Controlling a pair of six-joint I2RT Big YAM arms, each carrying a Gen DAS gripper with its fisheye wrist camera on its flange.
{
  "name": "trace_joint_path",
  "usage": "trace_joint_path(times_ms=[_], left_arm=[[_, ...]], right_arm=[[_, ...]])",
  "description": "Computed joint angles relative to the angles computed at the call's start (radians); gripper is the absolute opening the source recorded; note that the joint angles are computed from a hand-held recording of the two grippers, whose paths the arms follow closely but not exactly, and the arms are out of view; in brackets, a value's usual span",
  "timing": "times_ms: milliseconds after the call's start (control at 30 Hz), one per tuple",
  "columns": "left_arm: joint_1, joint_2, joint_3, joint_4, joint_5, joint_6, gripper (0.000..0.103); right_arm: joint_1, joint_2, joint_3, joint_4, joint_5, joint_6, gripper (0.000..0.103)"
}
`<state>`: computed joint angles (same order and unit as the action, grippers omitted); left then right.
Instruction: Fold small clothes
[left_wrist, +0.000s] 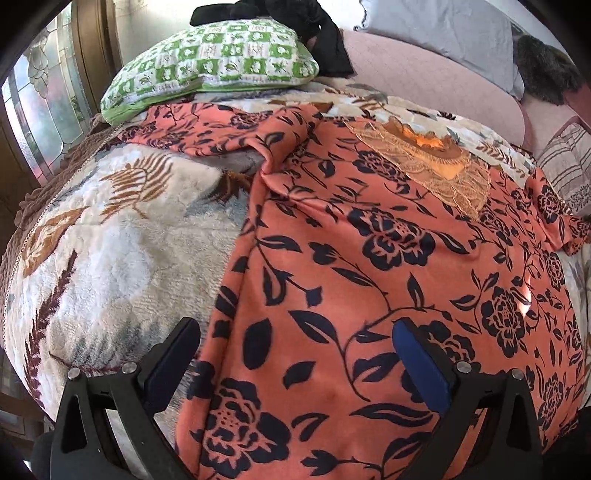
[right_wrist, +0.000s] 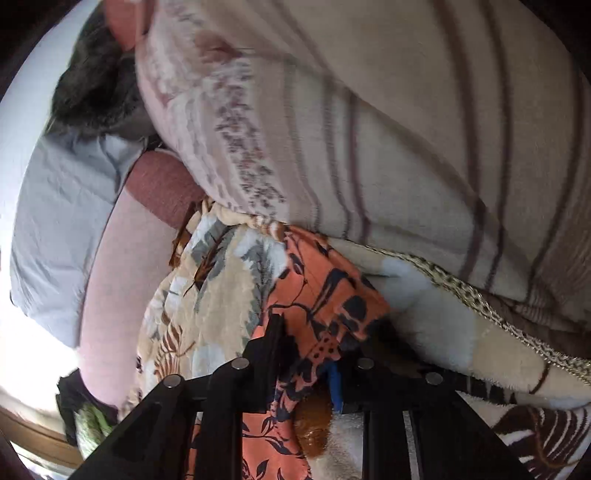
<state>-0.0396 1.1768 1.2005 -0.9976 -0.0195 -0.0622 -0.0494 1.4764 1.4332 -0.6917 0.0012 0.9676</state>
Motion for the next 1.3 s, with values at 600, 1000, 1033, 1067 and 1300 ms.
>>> trace_joint_path(times_ms=[600, 1000, 1033, 1067, 1300], left_arm=[[0.276, -0.068, -0.060, 0.093, 0.224, -0.030, 0.103], [0.279, -0.068, -0.062, 0.089, 0.254, -0.020, 0.103], [0.270, -0.070, -0.064, 0.092, 0.242, -0.014, 0.103], [0.263, -0.071, -0.064, 0.094, 0.232, -0.009, 0.103], [0.307, -0.010, 0.032, 0.051, 0.357, -0.036, 0.103]], right_arm=[[0.696, 0.578, 1.062, -0.181, 0.056, -0.227, 0.007], [0.692, 0.479, 0.605, -0.093, -0.172, -0.080, 0.103], [0.668, 0.433, 0.561, -0.062, -0.173, -0.075, 0.103], [0.646, 0.397, 0.514, -0.019, -0.178, -0.061, 0.103], [0.515, 0.246, 0.152, 0.232, -0.242, 0.189, 0.101]])
